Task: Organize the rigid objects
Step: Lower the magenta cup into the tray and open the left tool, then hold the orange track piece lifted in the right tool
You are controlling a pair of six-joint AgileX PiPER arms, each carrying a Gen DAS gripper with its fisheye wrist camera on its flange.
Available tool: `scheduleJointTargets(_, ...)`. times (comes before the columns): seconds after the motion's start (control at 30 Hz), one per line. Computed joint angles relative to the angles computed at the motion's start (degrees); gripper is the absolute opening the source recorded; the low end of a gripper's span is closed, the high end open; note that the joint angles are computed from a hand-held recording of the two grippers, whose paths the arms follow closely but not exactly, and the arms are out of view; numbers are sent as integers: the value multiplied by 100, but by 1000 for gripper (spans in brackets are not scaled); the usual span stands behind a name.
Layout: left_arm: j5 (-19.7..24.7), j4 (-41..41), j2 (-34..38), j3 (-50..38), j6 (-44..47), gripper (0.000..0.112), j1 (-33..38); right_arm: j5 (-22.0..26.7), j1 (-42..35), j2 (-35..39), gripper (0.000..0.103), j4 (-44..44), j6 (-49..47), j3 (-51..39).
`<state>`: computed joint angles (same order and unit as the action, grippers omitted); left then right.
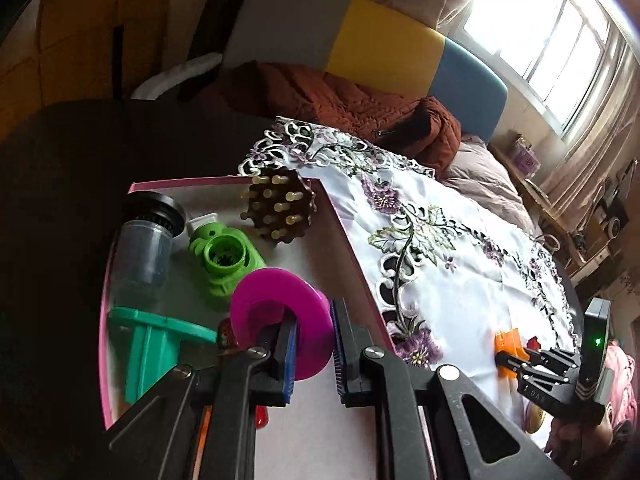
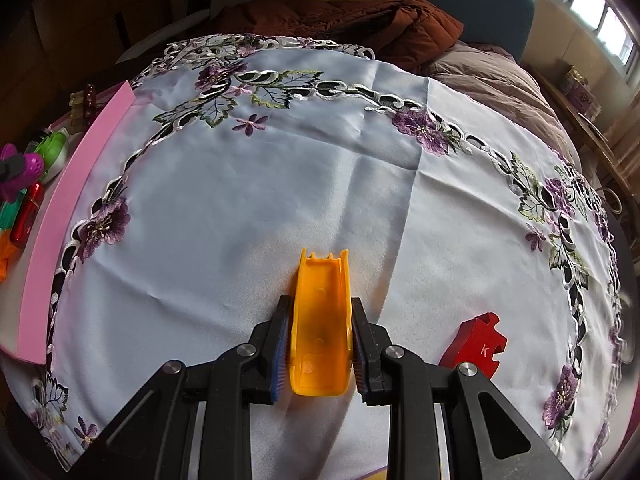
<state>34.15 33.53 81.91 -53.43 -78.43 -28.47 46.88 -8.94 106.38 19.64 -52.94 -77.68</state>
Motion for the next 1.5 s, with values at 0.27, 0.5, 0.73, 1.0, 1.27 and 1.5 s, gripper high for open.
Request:
scheduleJointTargets(0.27, -640, -640, 411, -200, 846, 14, 370, -23, 12, -6, 27, -8, -16, 13)
scheduleJointTargets(0.5, -607, -527, 697, -174, 781, 16, 403, -36, 20, -9, 27, -19, -6, 21)
scheduleJointTargets(0.73, -489, -565, 571, -9, 721, 25, 290, -51, 25, -13, 27, -21, -3, 33)
scheduleJointTargets(1.0, 123, 95, 504, -98, 165, 25, -162, -85, 35, -23, 27, -38, -15, 49)
scheduleJointTargets(1.27, 1001, 673, 385, -282, -356, 26, -824, -146, 37, -44, 27, -46, -83, 90)
scheduleJointTargets(1.5, 1602, 970, 217, -263, -887, 26, -1397, -179, 40, -54, 27, -43, -119, 110)
